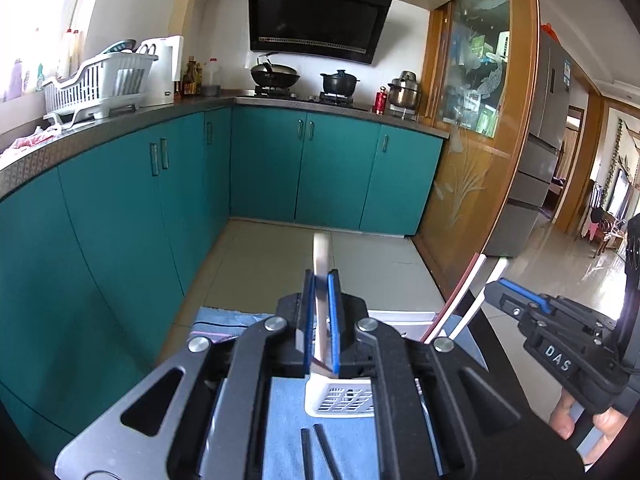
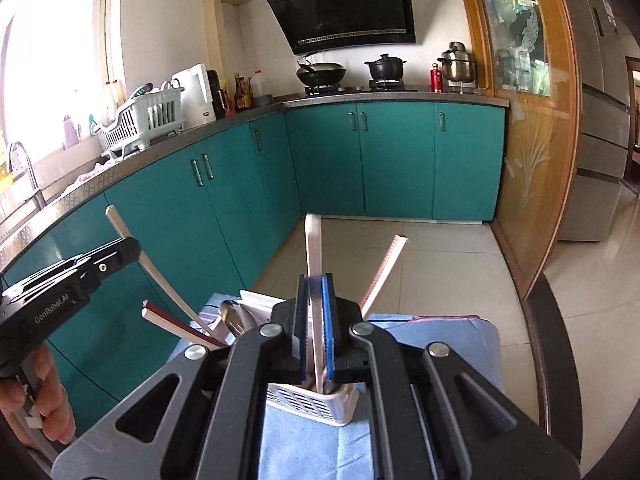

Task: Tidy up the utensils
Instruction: 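Lift both chopsticks over the white caddy and drop them in, then move both open tools back down to the black chopsticks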

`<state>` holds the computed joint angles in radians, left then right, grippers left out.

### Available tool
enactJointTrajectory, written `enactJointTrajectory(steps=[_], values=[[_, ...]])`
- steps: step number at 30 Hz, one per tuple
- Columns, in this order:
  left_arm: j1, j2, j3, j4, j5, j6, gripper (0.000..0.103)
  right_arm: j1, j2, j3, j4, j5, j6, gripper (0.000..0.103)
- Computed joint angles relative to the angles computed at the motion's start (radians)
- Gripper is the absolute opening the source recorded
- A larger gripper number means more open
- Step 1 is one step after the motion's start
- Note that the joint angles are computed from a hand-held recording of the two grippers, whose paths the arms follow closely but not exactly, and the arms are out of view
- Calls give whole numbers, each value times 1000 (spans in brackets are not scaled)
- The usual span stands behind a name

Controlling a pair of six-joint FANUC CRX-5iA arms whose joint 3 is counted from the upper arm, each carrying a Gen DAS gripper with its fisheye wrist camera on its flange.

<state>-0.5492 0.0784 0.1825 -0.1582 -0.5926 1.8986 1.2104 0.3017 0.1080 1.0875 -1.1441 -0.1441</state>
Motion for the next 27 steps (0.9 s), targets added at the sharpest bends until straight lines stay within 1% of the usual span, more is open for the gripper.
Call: enactJointTrajectory(steps=[1, 2, 5, 6, 7, 8, 10, 11, 12, 13, 14, 15, 16, 17, 19, 20, 22, 24, 27], values=[[0, -8, -7, -2, 3, 4, 15, 6, -6, -11, 13, -10, -18, 26], [3, -24, -26, 2, 17, 3, 21, 11, -12, -21, 24, -16, -33, 35], [19, -91, -108, 47, 72, -36, 24, 38, -46, -64, 67, -47, -86, 36], [30, -134, -160, 76, 104, -62, 28, 55, -63, -87, 89, -59, -112, 36], [35, -157, -183, 85, 113, -70, 32, 69, -77, -108, 108, -67, -134, 36], [34, -194, -212, 58, 107, -46, 37, 93, -95, -137, 136, -83, -168, 36], [29, -235, -240, 18, 72, -25, 38, 143, -124, -186, 158, -100, -213, 36], [13, -244, -233, -41, 38, 18, 38, 163, -130, -201, 149, -99, -222, 36], [-25, -249, -214, -151, -36, 93, 39, 178, -129, -206, 122, -94, -215, 36], [-61, -246, -196, -239, -95, 151, 40, 185, -126, -204, 92, -86, -202, 36], [-95, -241, -182, -310, -149, 195, 40, 191, -112, -193, 14, -62, -166, 36], [-126, -235, -176, -365, -198, 226, 41, 190, -96, -178, -56, -40, -135, 36], [-140, -233, -183, -382, -224, 237, 42, 183, -70, -159, -152, -5, -97, 36], [-140, -235, -195, -371, -231, 230, 45, 176, -52, -151, -209, 28, -81, 36], [-120, -240, -230, -306, -232, 188, 48, 161, -15, -129, -328, 98, -49, 36], [-116, -236, -234, -294, -235, 181, 50, 153, 7, -112, -392, 133, -24, 36], [-117, -229, -245, -290, -249, 174, 52, 150, 52, -81, -454, 164, 11, 36], [-121, -224, -253, -294, -259, 178, 54, 147, 94, -30, -505, 159, 58, 36], [-109, -224, -272, -273, -254, 170, 56, 149, 167, 72, -559, 82, 142, 36]])
